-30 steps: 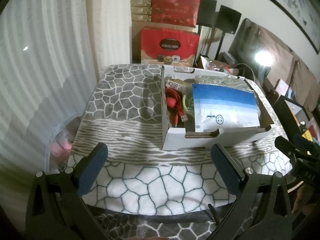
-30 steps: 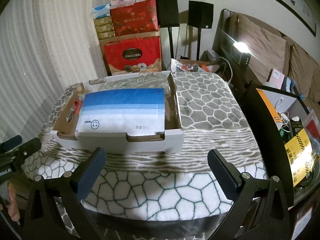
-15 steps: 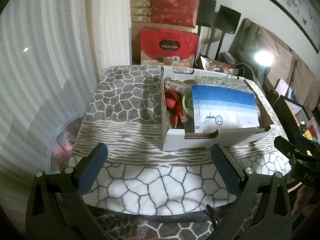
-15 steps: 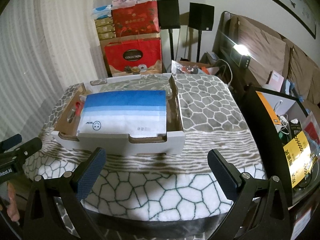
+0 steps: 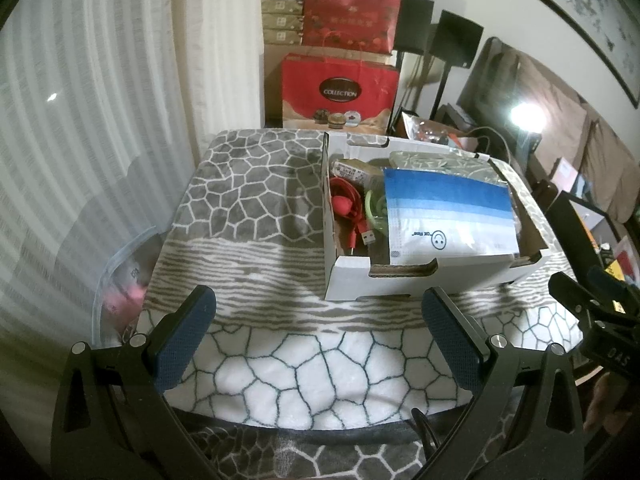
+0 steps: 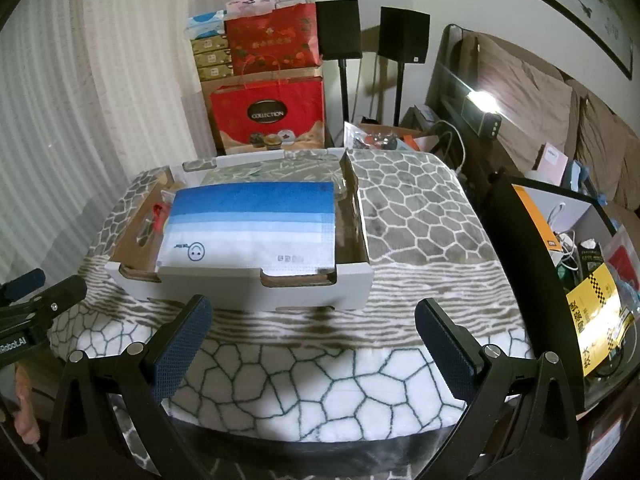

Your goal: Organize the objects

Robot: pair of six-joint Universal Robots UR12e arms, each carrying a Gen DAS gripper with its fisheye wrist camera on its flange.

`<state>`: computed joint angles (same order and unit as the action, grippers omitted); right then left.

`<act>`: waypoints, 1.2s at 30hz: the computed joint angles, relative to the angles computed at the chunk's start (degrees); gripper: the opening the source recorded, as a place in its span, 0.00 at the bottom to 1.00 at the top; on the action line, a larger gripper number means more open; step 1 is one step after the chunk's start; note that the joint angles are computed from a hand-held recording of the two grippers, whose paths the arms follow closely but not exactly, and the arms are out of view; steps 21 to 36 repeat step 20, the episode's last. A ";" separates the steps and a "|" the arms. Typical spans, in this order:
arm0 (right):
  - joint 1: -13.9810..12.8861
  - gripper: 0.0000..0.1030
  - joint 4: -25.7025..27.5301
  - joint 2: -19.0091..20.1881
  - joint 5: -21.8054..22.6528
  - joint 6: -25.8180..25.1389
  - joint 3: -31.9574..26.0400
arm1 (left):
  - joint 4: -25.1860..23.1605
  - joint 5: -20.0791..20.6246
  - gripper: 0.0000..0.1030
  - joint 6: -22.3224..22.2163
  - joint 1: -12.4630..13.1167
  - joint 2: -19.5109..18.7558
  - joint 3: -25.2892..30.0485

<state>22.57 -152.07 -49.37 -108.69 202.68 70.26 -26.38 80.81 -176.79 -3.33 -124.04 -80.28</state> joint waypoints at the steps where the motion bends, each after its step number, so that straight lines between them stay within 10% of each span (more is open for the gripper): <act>1: 0.00 0.99 0.00 0.00 0.00 0.00 0.00 | -0.02 0.06 1.00 -0.03 -0.02 0.02 -0.02; 36: 0.05 0.99 0.19 0.01 0.09 0.07 -0.02 | 0.73 1.91 1.00 0.54 -0.45 0.12 -0.19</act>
